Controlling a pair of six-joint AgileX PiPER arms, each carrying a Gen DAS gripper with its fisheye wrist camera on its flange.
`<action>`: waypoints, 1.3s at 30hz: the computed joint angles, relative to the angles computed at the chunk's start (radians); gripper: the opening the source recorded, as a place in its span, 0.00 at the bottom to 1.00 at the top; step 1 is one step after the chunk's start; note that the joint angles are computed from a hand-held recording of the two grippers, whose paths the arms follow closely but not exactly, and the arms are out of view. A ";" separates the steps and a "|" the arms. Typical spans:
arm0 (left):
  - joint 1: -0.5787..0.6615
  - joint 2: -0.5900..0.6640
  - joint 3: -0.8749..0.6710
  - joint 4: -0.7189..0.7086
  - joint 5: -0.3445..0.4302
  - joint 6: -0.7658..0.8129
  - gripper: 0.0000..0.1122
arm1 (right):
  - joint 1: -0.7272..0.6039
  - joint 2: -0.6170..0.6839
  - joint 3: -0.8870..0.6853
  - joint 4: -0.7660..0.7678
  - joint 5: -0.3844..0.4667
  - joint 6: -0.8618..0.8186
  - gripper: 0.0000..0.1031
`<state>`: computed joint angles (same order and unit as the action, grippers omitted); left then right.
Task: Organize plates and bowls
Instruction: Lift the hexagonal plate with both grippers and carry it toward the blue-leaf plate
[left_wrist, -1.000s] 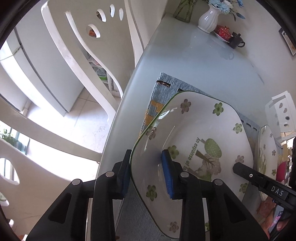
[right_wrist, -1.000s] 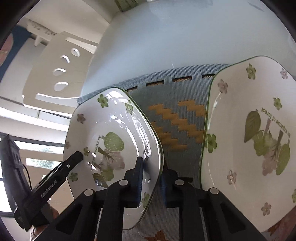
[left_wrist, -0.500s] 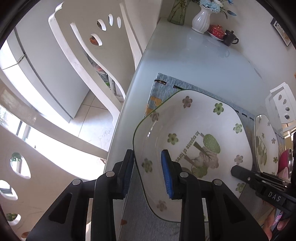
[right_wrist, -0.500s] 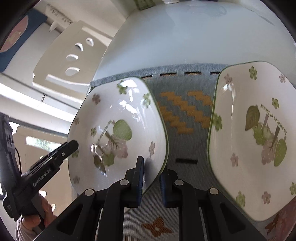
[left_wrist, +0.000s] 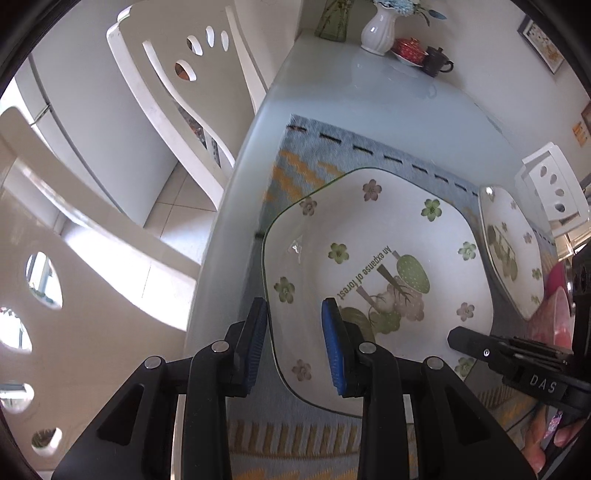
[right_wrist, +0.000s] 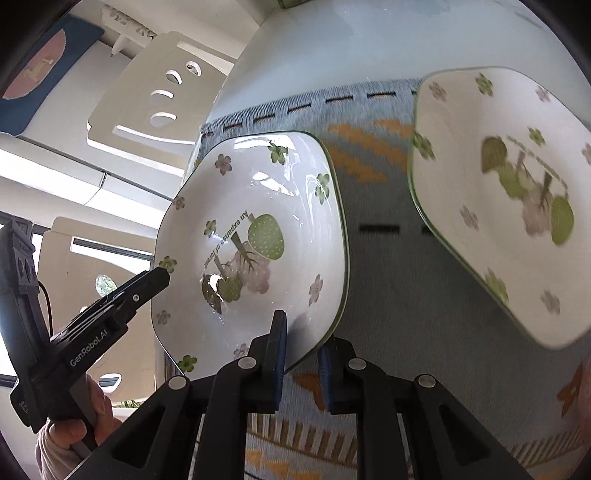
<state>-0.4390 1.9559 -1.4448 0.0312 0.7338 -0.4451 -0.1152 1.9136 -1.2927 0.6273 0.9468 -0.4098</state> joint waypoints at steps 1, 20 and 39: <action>-0.008 -0.012 0.020 0.004 -0.006 -0.004 0.24 | -0.003 -0.010 0.015 0.001 -0.001 -0.003 0.14; -0.091 -0.142 0.249 -0.093 -0.088 0.002 0.24 | -0.143 -0.167 0.289 0.055 0.032 -0.134 0.14; -0.069 -0.032 0.164 -0.137 -0.089 0.089 0.29 | -0.196 -0.074 0.228 0.090 0.097 -0.183 0.17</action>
